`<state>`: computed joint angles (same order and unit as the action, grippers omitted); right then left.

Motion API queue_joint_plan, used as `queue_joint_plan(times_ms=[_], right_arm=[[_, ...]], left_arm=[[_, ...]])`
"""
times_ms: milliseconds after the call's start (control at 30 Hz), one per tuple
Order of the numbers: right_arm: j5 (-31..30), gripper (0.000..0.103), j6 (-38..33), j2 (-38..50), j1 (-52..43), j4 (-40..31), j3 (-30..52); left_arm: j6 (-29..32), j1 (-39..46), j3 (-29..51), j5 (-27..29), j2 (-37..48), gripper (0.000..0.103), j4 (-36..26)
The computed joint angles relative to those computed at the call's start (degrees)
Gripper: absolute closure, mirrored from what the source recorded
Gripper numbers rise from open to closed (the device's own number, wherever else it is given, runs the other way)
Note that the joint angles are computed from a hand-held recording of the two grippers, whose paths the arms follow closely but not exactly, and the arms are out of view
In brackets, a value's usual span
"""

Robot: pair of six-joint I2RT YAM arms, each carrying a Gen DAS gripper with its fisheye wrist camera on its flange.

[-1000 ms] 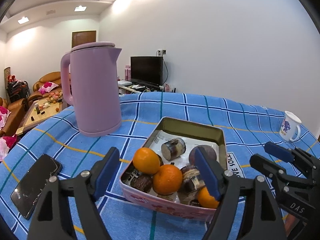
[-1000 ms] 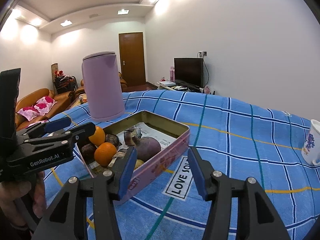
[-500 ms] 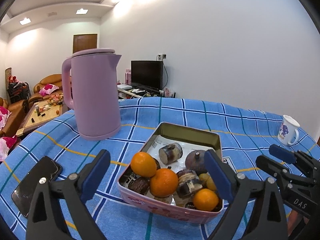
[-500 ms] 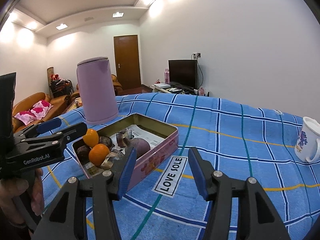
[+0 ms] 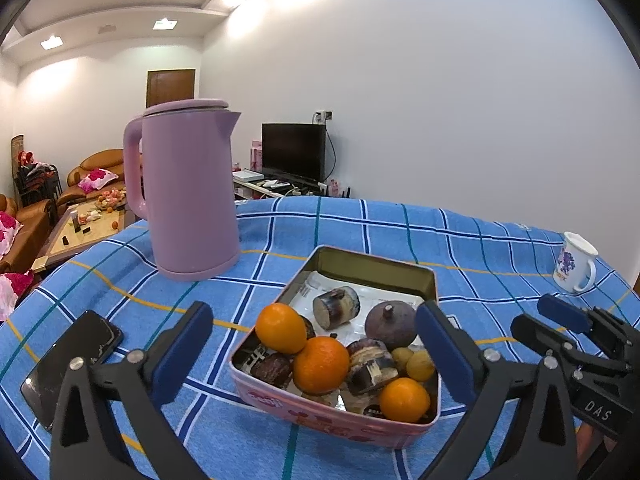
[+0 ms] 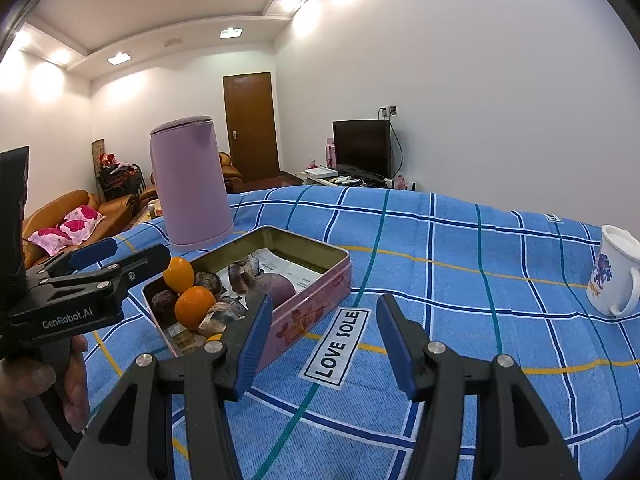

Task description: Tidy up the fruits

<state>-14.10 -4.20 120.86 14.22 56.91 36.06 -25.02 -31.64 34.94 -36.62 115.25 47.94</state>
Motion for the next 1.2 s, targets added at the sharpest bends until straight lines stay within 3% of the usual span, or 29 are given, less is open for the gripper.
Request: queue_joint_plan(times_ms=[100, 1200], right_arm=[[0.0, 0.047, 0.0, -0.1, -0.1, 0.4, -0.3], [-0.5, 0.047, -0.5, -2.3, -2.0, 2.3, -3.1]], left_arm=[[-0.1, -0.2, 0.9, -0.6, -0.3, 0.0, -2.7], [2.9, -3.3, 2.8, -3.5, 0.7, 0.0, -4.0]])
